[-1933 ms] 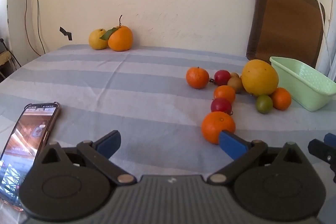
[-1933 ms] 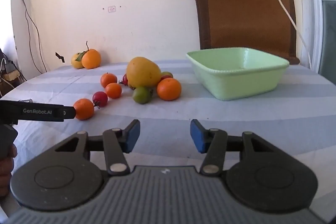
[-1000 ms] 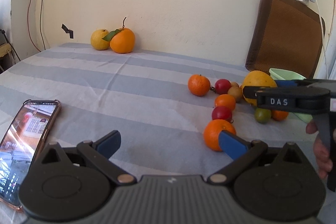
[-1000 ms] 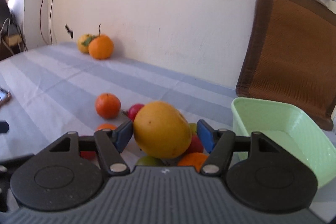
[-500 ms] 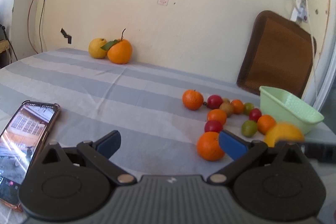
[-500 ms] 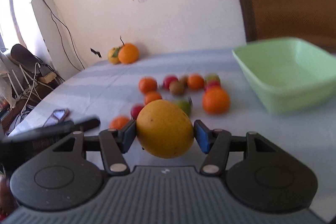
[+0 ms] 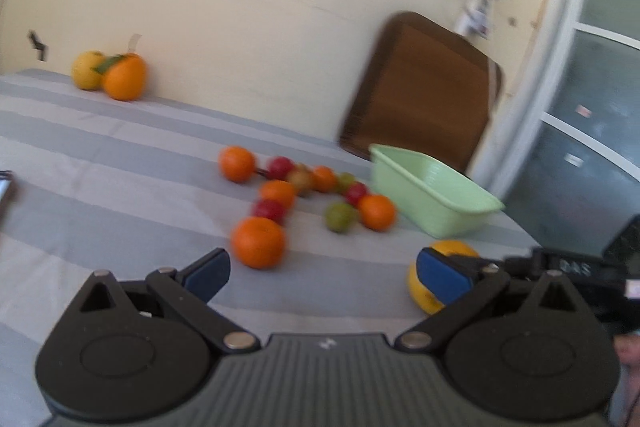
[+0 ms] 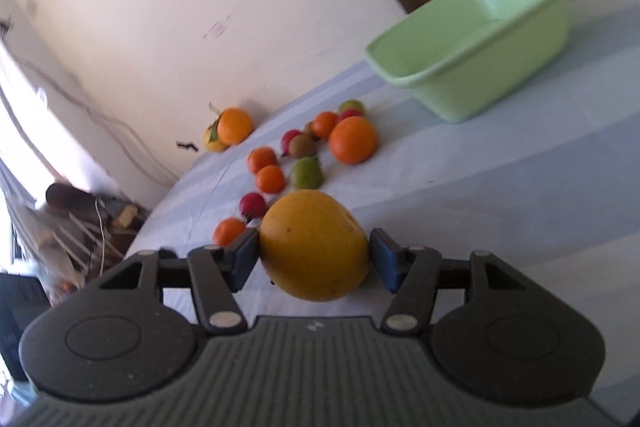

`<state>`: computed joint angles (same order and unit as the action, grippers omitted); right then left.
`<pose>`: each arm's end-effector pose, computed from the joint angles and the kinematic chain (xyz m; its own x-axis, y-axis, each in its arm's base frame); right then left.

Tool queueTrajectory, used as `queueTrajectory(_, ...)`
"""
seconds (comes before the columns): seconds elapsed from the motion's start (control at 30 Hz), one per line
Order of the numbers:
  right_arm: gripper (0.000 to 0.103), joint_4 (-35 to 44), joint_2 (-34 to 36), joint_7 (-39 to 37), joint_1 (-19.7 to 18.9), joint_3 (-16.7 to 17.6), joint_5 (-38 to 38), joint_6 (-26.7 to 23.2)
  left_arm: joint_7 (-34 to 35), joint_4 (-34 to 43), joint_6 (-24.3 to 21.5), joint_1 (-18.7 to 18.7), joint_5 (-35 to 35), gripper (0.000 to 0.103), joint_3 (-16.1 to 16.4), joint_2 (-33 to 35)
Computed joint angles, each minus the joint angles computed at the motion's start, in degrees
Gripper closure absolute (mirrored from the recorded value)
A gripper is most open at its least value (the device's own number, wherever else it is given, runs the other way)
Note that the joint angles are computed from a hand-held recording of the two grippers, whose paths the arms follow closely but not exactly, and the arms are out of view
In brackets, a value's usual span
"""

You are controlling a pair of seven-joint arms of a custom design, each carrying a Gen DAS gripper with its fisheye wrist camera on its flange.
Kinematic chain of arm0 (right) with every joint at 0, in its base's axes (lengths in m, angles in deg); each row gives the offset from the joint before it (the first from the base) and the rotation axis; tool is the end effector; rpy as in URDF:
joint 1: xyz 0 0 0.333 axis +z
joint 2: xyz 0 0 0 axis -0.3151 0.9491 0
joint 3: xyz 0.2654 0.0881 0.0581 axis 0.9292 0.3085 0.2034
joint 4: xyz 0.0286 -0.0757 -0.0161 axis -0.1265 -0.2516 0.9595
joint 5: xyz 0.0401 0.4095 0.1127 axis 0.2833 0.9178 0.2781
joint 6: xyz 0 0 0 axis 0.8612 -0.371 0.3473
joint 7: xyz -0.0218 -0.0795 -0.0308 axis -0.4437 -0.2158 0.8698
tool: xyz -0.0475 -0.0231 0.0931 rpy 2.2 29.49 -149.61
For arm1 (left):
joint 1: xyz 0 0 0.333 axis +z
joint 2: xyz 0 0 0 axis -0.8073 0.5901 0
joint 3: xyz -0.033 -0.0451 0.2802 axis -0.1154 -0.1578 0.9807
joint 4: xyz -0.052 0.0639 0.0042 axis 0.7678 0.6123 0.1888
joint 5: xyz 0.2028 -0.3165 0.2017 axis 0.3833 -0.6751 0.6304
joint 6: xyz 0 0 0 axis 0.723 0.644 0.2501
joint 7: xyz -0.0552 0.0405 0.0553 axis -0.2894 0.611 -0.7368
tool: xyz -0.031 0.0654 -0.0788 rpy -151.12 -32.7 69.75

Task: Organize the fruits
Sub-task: 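Carry the pomelo with the right tool into the green basket and open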

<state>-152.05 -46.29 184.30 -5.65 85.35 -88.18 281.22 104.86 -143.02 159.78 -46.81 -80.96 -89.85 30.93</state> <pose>0.6746 0.2591 0.3533 0.0442 -0.7813 -0.6226 -0.5726 0.4909 -0.6566 0.7101 -0.0550 0.4199 -0.4922 -0.8009 0.3411 -0.5494 -0.0182 -0.8354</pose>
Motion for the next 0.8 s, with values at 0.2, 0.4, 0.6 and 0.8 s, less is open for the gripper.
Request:
queueTrajectory(0.2,0.040,-5.58,-2.94,-4.81,11.62,-12.46,13.24,5.79,-1.76,0.48,-3.00,-0.74,2.83,0.000,-0.10,0.22)
queueTrajectory(0.4,0.039,-5.11,-2.05,-14.00,17.81,-18.23,24.45,4.61,-4.81,2.26,-5.68,-1.17,6.05,0.000,-0.37,1.32)
queueTrajectory(0.6,0.039,-6.40,-2.81,-18.64,16.86,-17.14,25.35,5.82,-10.93,6.76,-9.74,-1.80,11.63,0.000,-0.71,4.28)
queueTrajectory(0.8,0.039,-7.56,-2.70,-37.74,32.05,-30.80,38.47,4.33,-13.41,11.30,-12.72,-2.35,15.25,0.000,-2.16,7.20)
